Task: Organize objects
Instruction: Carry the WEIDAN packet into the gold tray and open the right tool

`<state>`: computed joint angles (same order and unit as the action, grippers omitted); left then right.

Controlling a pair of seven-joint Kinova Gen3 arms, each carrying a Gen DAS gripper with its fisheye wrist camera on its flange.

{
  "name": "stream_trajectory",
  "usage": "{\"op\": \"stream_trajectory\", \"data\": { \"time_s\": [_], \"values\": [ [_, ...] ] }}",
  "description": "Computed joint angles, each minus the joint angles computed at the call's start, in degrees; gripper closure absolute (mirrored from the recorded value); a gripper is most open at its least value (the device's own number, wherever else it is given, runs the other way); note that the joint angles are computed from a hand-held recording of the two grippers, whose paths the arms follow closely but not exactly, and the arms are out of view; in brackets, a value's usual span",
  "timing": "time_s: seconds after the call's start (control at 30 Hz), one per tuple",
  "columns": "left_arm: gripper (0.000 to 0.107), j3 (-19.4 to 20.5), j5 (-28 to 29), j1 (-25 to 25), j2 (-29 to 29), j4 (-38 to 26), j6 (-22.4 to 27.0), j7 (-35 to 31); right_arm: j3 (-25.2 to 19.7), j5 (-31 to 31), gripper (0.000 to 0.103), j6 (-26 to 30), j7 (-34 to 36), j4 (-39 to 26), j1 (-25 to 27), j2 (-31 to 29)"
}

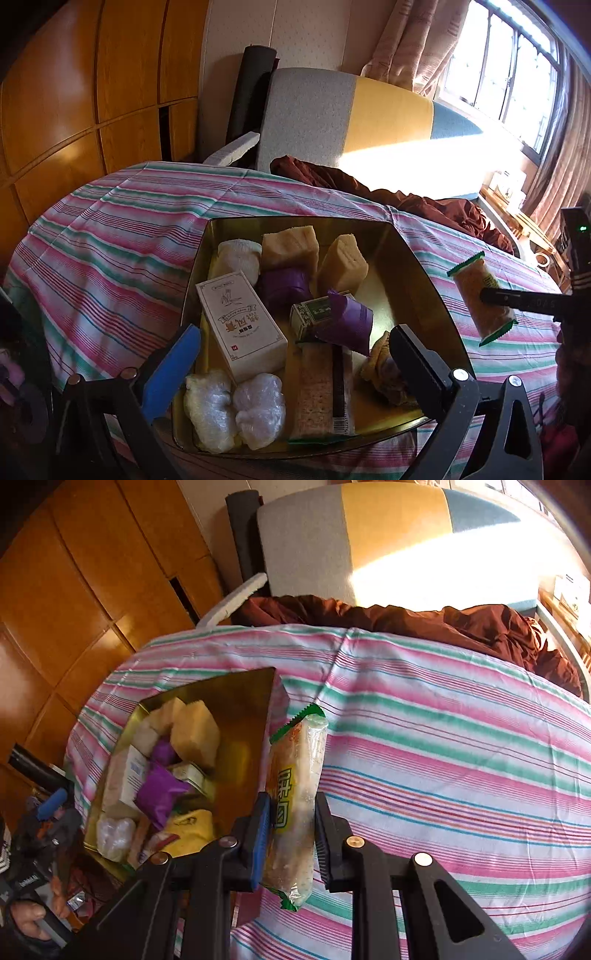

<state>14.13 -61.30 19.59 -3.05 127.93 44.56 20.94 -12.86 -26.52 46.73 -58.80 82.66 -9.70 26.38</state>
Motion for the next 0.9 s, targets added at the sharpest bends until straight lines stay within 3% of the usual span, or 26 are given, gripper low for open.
{"op": "stream_trajectory", "data": {
  "time_s": [0.2, 0.33, 0.47, 0.6, 0.9],
  "values": [
    [0.005, 0.8, 1.6, 0.4, -1.3, 0.1, 3.2, 0.2, -1.6, 0.5, 0.082, 1.7, -1.5, -4.3, -5.6, 3.2],
    [0.005, 2.0, 2.7, 0.7, -1.3, -0.2, 7.0, 1.1, 0.5, 6.0, 0.081, 1.0, -6.1, -6.2, -11.5, 5.7],
    [0.005, 2.5, 4.7, 2.0, 0.4, -1.6, 12.8, 1.5, 0.8, 9.1, 0.077, -1.1, -8.7, -5.6, -13.5, 6.3],
    [0.005, 1.5, 6.3, 3.3, 1.4, -2.3, 14.8, 1.7, 1.7, 12.7, 0.068, -3.8, -11.7, -3.2, -14.9, 5.0],
    [0.005, 1.3, 5.4, 5.7, 2.9, -2.3, 16.9, 5.3, 2.0, 18.5, 0.062, -15.5, -15.0, 8.9, -17.4, -3.6]
  ]
}}
